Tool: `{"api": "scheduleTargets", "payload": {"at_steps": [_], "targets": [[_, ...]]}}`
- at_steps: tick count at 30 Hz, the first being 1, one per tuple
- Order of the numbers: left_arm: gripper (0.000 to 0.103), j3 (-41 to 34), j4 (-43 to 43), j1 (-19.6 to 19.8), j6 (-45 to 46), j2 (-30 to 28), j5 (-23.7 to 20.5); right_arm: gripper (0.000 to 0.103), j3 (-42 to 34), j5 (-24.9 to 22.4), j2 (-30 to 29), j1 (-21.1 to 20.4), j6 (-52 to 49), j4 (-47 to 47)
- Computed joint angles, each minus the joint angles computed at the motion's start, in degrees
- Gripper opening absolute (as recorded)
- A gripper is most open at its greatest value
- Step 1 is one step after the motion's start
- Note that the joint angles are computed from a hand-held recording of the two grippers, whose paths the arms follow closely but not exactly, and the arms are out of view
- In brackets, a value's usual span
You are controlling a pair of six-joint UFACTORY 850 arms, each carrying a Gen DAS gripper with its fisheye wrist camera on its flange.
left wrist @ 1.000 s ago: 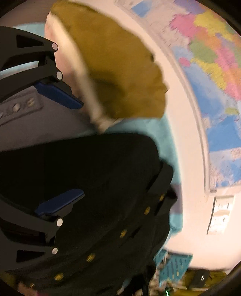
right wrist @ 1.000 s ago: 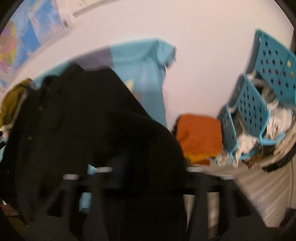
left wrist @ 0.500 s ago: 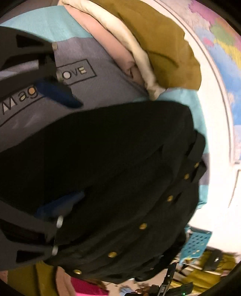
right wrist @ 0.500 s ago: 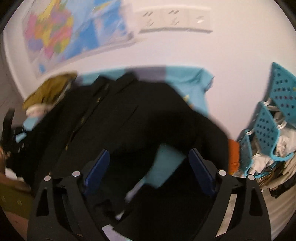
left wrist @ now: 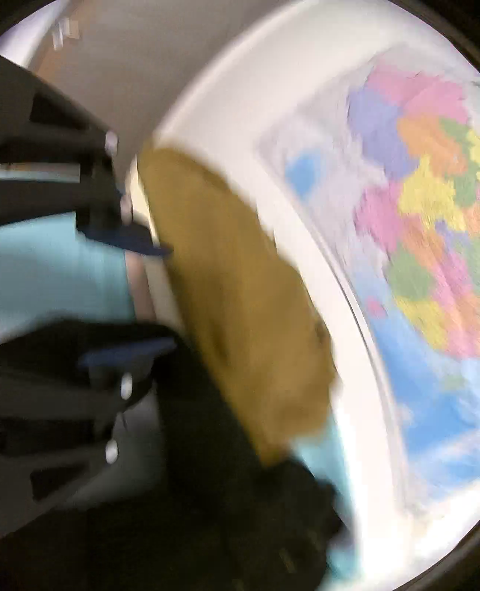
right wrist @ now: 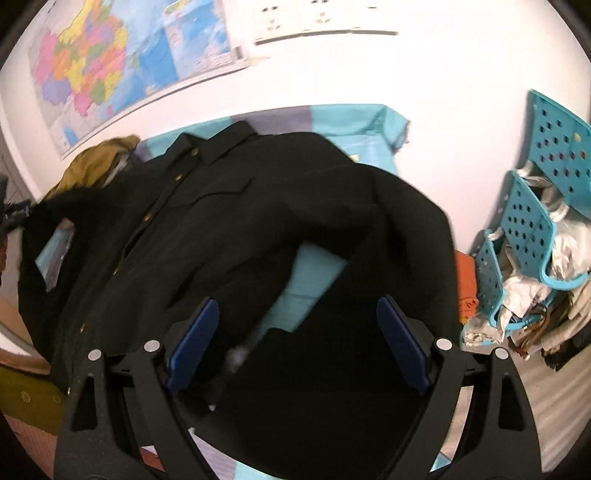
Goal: Fold large clothes
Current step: 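Lower the jacket onto the bed with both grippers, spreading it flat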
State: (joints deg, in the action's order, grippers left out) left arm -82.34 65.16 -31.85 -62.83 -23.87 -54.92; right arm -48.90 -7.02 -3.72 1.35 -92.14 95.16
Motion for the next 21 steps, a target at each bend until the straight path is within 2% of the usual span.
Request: {"api": "scheduleTargets", "payload": {"at_steps": [1,2,3,5,6,7,9,11,13,15,19,20,21], "targets": [[0.045,-0.7,-1.3,-0.32,0.68,-1.28,-1.56,0.086,0.57,-0.43,0.32,-0.48,-3.33,3.95],[0.045,-1.92,-5.0,0.04,3.12,-2.09,-0.73,0.086,0.98,-0.61,0.55,-0.8,-4.73,5.74],[0.046,-1.5,-8.86,0.63,5.31,-1.71,2.51,0.086,1.42,-0.25,0.8,-0.98,-6.73,8.31],[0.048,2.73,-10.46,1.38,4.96,1.7,12.96,0.086,2.31,0.27,1.6,-1.3,-10.78,13.18],[0.058,4.81,-9.85,1.42,3.68,3.67,18.01,0.087,3.05,0.16,2.34,-1.71,-14.81,17.67],[0.063,7.34,-8.51,1.25,1.89,6.4,24.01,0.088,3.83,-0.28,3.13,-2.31,-17.92,21.55],[0.074,11.05,-2.04,1.15,-3.76,10.06,32.56,0.094,5.1,-0.13,4.39,-3.33,-23.3,28.48],[0.083,13.29,5.47,0.22,-9.6,12.41,38.75,0.095,6.26,0.51,5.5,-4.53,-22.19,28.66],[0.083,11.75,6.68,-1.57,-8.12,10.96,39.51,0.095,7.98,-3.96,5.73,-7.14,-12.05,20.57],[0.084,10.46,3.39,-3.1,-2.95,9.46,40.15,0.095,9.02,-8.3,5.31,-8.81,-3.74,13.66],[0.084,6.76,-18.91,-4.61,19.66,4.91,43.92,0.094,10.99,-17.69,5.18,-9.87,-4.58,11.95],[0.084,5.22,-24.91,-5.1,25.49,3.15,43.79,0.086,11.01,-18.91,4.88,-9.78,-4.54,11.21],[0.084,3.96,-30.9,-5.45,31.31,1.76,43.56,0.062,11.05,-18.32,4.88,-9.08,-5.81,11.65]]}}
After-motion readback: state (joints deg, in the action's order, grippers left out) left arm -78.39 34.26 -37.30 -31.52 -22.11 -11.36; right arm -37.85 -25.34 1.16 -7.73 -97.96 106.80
